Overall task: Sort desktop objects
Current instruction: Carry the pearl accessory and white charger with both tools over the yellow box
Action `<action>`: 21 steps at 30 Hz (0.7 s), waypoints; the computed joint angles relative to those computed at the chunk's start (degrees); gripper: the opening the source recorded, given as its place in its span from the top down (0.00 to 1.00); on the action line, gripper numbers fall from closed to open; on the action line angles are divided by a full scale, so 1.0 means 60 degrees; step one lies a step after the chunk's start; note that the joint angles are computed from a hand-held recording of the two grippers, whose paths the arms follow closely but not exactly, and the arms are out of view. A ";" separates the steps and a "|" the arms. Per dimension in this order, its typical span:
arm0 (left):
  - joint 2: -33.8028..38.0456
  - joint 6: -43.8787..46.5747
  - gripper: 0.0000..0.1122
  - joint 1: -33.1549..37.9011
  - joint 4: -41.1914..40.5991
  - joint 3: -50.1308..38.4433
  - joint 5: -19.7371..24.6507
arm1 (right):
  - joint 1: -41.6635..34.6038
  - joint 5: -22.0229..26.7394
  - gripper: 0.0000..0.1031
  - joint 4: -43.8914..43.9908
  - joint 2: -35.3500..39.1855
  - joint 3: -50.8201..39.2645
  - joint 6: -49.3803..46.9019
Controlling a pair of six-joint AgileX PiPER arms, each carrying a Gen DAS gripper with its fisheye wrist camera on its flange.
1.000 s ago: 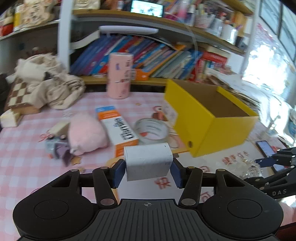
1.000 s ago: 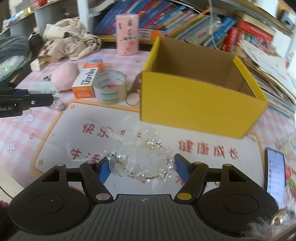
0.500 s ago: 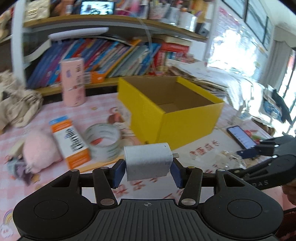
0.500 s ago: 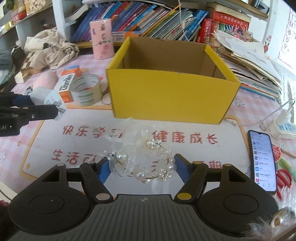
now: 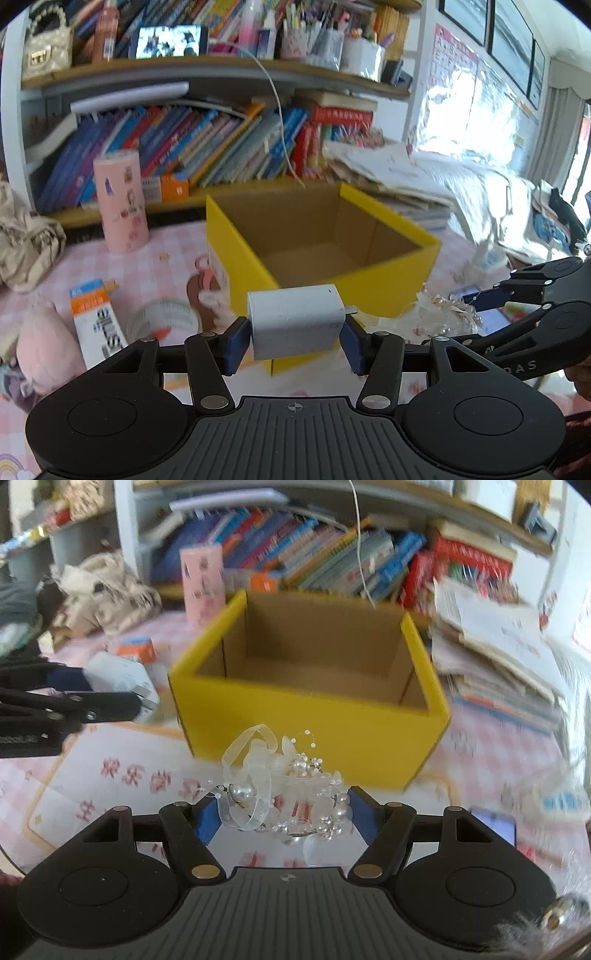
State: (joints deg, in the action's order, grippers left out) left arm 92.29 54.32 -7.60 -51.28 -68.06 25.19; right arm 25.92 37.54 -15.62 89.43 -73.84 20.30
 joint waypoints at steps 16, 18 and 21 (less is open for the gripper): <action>0.1889 -0.6695 0.54 -0.1732 0.6543 -0.3175 -0.0755 | -0.2857 -0.0005 0.34 0.5335 0.2101 -0.3588 -0.7520; 0.2267 -0.7340 0.54 -0.1857 0.7293 -0.3815 -0.0570 | -0.3089 0.0303 0.34 0.5688 0.2651 -0.4408 -0.8129; 0.2822 -0.8062 0.54 -0.1997 0.8213 -0.4723 -0.0267 | -0.3361 0.0862 0.34 0.5993 0.3579 -0.5894 -0.8824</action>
State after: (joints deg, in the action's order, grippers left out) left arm 109.22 5.95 -19.59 -2.01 -96.40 23.59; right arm 5.75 42.71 20.34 110.90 -109.20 -32.64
